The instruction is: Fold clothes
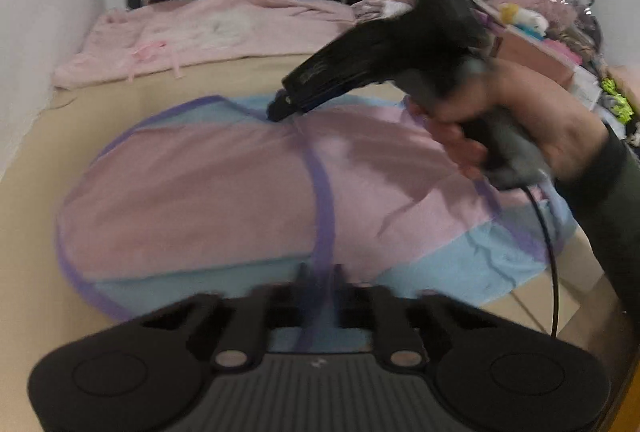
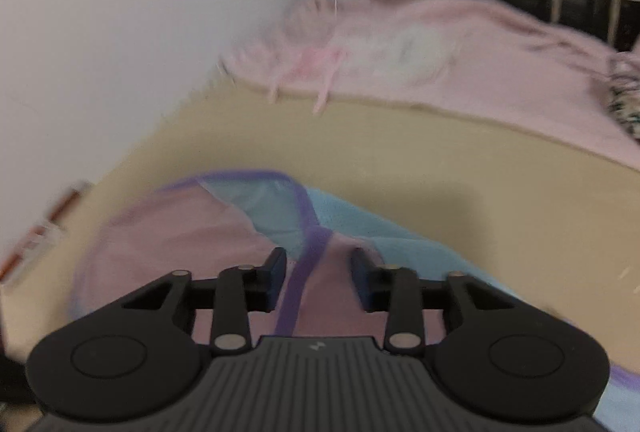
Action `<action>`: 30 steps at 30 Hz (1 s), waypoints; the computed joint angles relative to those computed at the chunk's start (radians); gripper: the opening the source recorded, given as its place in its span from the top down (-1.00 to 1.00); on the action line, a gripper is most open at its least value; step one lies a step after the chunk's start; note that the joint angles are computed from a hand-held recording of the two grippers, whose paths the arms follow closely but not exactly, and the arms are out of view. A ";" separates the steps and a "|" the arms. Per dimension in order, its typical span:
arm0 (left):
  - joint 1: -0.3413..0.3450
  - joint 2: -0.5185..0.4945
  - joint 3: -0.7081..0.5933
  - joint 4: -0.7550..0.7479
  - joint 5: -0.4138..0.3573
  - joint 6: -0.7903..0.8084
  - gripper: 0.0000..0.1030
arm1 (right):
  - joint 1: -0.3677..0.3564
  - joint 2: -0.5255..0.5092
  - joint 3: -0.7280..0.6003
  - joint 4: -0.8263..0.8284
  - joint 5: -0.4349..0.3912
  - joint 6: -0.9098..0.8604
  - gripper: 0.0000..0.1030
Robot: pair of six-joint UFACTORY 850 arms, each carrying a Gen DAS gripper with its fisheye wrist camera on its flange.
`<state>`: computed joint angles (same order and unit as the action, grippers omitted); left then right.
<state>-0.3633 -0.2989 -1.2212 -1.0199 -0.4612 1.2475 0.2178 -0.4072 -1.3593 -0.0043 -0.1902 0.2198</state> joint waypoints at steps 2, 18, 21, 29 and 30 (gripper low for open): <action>0.012 0.019 0.030 -0.049 -0.006 0.032 0.90 | 0.022 -0.036 -0.054 -0.209 -0.061 0.171 0.96; 0.061 0.076 0.146 -0.340 -0.035 0.289 0.88 | 0.085 -0.197 -0.366 -0.475 -0.402 0.051 0.36; 0.067 0.078 0.156 -0.375 -0.044 0.318 0.88 | 0.087 -0.269 -0.433 -0.559 -0.455 0.168 0.81; 0.115 0.073 0.153 -0.451 -0.127 0.324 0.76 | 0.023 0.131 0.085 -0.708 -0.055 0.630 0.12; 0.110 0.077 0.153 -0.470 -0.124 0.343 0.71 | 0.022 0.222 0.179 -0.799 -0.038 0.735 -0.06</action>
<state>-0.2529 -0.2221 -1.0682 -1.4902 -0.5852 1.5907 0.2399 -0.1849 -1.1806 -0.8028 -0.2282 0.9546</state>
